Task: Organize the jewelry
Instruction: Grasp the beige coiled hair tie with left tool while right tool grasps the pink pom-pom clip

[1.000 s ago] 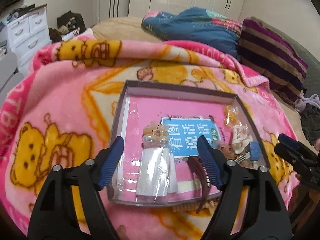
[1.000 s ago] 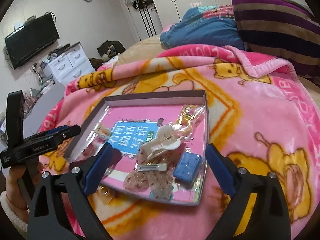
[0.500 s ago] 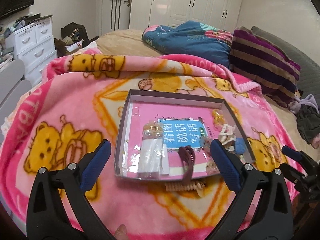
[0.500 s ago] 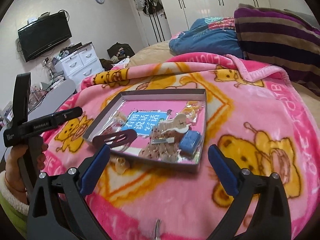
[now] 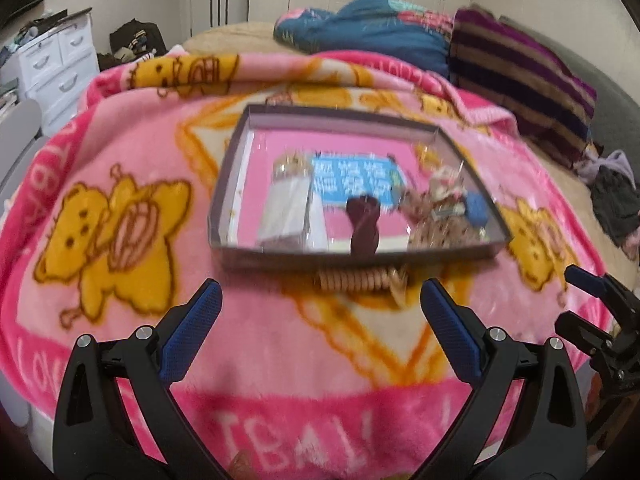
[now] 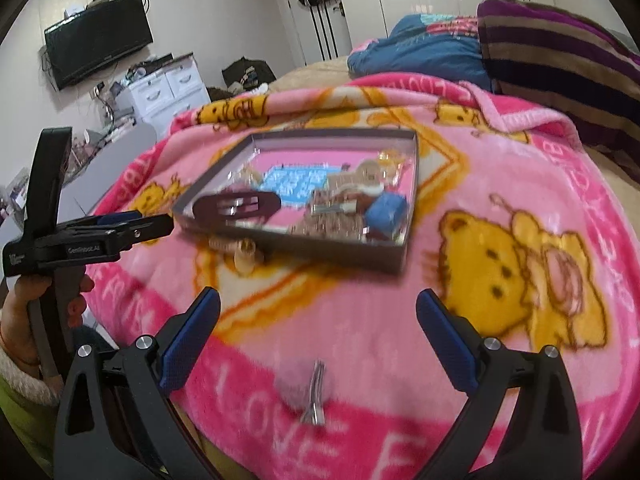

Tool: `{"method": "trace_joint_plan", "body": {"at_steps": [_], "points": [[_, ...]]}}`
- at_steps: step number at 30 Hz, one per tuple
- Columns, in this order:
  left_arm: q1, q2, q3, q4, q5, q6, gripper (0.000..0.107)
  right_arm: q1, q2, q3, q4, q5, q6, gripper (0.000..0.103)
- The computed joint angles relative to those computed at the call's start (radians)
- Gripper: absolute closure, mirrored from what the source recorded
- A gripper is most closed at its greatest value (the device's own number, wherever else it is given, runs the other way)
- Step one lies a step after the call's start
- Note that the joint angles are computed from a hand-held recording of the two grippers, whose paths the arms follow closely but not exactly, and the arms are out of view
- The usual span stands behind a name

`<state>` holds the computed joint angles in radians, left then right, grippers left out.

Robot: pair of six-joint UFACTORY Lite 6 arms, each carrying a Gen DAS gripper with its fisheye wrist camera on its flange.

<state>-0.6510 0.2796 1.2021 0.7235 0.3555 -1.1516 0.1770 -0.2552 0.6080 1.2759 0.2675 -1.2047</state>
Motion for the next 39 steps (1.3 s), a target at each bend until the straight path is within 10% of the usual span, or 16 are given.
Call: {"method": "trace_joint_plan", "body": {"at_steps": [13, 22, 26, 31, 39], "points": [[-0.017, 0.220, 0.136, -0.074, -0.043, 0.002, 0.014, 0.103, 0.043, -0.127, 0.355, -0.045, -0.356, 0.007], [-0.007, 0.382, 0.299, -0.150, -0.003, 0.087, 0.013, 0.110, 0.145, -0.118, 0.622, -0.049, -0.635, 0.046], [-0.014, 0.416, 0.332, -0.093, 0.006, 0.036, 0.013, 0.043, 0.153, -0.117, 0.550, 0.021, -0.602, 0.074], [-0.016, 0.441, 0.372, -0.094, 0.050, 0.033, 0.040, 0.015, 0.146, -0.119, 0.496, 0.060, -0.557, 0.074], [-0.025, 0.361, 0.290, -0.143, 0.006, 0.098, 0.043, 0.046, 0.093, -0.105, 0.383, 0.054, -0.427, 0.074]]}}
